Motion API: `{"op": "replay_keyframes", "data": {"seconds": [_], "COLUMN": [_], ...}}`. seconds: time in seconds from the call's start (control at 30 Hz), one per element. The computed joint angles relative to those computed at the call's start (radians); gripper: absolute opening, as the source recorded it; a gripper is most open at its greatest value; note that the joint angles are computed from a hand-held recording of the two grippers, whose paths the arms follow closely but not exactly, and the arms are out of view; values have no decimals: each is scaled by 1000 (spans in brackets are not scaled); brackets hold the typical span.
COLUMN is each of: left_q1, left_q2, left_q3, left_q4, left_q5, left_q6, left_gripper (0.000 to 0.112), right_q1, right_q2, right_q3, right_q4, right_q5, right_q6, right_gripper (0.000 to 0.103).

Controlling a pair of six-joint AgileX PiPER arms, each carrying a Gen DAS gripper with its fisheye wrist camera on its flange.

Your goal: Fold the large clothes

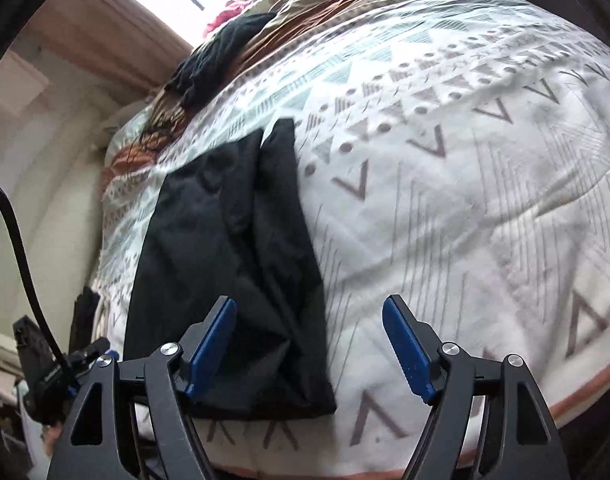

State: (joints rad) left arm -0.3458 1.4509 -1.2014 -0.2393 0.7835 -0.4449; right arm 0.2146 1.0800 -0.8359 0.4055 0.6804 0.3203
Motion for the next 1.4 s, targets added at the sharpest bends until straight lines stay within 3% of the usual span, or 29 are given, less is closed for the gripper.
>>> {"op": "replay_keyframes", "data": {"seconds": [0.43,0.8,1.17,1.27,1.4], "left_q1": [82,105,137,137,113], "left_q2": [240,438,627,683,788], "left_q3": [-214,-463,-732,-823,-1026], "left_q4": [-78,-46,-30,-43,14], "left_q5": [11,109,205,243,363], "left_q6": [94,59,36,37,8], "left_gripper": [70,69,69,64,62], "right_q1": [-110,-150,-152,-160,-173], "right_q2": [384,730,893,903,903], "right_q3": [-309,-588,-781,-796,-801], "right_q4": [282,405,447,454,461], "right_q5": [83,202,281,300,338], "right_q6": [-368,-433,-475,-487,-518], "right_gripper": [76,76,85,85,85]}}
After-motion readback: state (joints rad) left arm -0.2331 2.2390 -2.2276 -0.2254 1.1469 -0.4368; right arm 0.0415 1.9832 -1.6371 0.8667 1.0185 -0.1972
